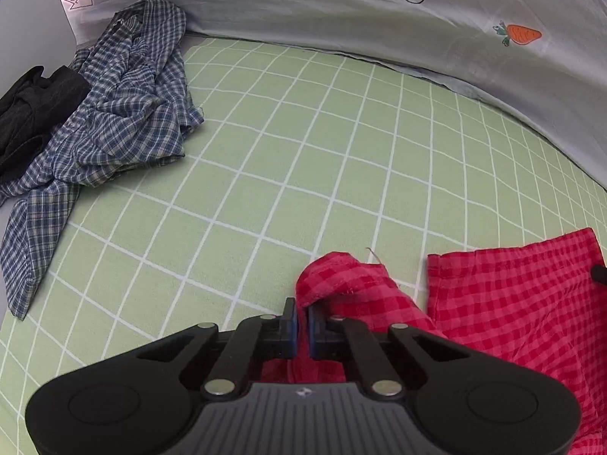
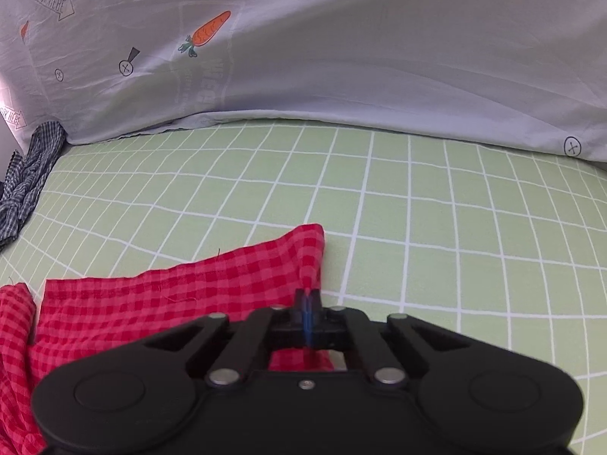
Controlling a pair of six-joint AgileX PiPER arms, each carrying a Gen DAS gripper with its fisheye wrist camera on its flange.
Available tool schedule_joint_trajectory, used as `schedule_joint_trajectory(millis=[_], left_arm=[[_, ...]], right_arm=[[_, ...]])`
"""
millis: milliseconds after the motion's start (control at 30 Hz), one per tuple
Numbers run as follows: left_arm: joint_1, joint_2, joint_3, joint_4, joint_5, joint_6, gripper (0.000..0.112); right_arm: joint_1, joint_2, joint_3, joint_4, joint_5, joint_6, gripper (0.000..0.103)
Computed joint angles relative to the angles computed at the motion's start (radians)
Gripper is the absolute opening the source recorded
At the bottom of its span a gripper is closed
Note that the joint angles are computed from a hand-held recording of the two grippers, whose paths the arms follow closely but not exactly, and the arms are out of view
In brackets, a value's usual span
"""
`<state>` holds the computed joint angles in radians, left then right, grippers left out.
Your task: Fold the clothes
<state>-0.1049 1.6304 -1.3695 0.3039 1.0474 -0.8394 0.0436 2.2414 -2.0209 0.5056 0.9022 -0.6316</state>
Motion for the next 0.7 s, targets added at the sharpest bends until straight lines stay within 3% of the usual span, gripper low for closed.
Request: schedule_joint_trajectory(millis=[133, 233, 300, 333, 367, 500, 700], left_arm=[[-0.012, 0.098, -0.170, 0.126, -0.006, -0.034, 0.006], [-0.004, 0.177, -0.320, 0.165, -0.003, -0.048, 0.023], [-0.021, 0.197, -0.374, 0.199, 0.014, -0.072, 0.036], [-0.030, 0.206, -0.401, 0.215, 0.022, -0.083, 0.049], [-0.042, 0.195, -0.392, 0.228, 0.025, -0.096, 0.058], [-0.092, 0.073, -0.225, 0.215, 0.026, -0.142, 0.059], [-0.219, -0.141, 0.097, 0.083, 0.108, -0.305, 0.059]], right_arm=[[-0.037, 0.011, -0.061, -0.085, -0.095, 0.139, 0.000], [-0.058, 0.027, -0.128, -0.227, -0.162, 0.306, 0.003], [-0.059, 0.007, -0.118, -0.370, -0.207, 0.407, 0.025], [-0.065, -0.030, -0.062, -0.387, -0.238, 0.417, 0.033], [-0.075, -0.067, -0.005, -0.384, -0.269, 0.409, 0.047], [-0.129, -0.235, 0.244, -0.283, -0.303, 0.325, 0.048], [-0.204, -0.536, 0.708, -0.088, -0.283, 0.115, 0.049]])
